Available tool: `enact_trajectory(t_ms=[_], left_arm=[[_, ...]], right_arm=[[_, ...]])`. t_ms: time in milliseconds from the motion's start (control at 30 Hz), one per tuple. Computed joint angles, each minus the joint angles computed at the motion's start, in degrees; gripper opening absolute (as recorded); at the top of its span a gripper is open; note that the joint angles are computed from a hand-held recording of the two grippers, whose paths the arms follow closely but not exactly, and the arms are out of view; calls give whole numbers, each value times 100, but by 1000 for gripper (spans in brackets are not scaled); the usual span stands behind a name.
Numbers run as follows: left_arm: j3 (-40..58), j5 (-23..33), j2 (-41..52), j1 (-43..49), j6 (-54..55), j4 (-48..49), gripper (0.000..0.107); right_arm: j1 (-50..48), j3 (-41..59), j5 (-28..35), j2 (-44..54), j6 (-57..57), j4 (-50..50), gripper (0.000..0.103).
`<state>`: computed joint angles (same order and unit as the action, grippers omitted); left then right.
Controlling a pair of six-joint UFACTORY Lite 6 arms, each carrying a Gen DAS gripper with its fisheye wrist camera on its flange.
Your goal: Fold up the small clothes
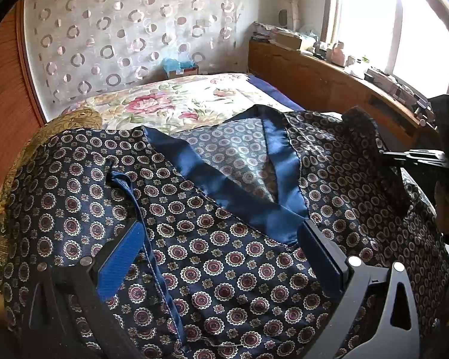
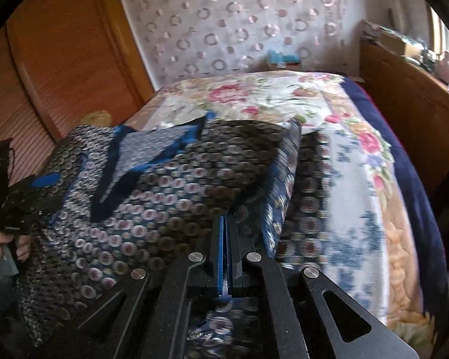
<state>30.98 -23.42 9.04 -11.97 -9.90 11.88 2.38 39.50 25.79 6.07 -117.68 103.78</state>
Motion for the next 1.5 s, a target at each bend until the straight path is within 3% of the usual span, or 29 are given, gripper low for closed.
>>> enact_trajectory(t_ms=[133,200,267,467,767,1000,1233,1367,1500], left_arm=[[-55,-29,-62,1,43,-52,102],[-96,-43,-149,39,50,-45,102],[-173,-45,-287,116,26,17,102],[-233,60,-604,410,-44,169,102],[-202,162,-732,735,-159,384,102],[-294,115,-782,773,-204,477,102],[-318,115,-796,773,-194,468,102],[-355,89,-806,804,-206,475,102],[-407,69,-837,827,-181,444,102]], right_arm=[[123,34,-85,-58,153,-167,2],[123,57,-210,-99,28,-29,12],[-33,81,-224,-128,-85,48,37],[-565,472,-198,183,-139,-98,42],[-446,629,-118,335,-143,94,42],[-459,651,-667,611,-1319,1376,42],[-458,1041,-606,1314,-496,602,42],[-166,1012,-731,1335,-1196,1266,8],[-58,879,-710,1131,-1572,1588,4]])
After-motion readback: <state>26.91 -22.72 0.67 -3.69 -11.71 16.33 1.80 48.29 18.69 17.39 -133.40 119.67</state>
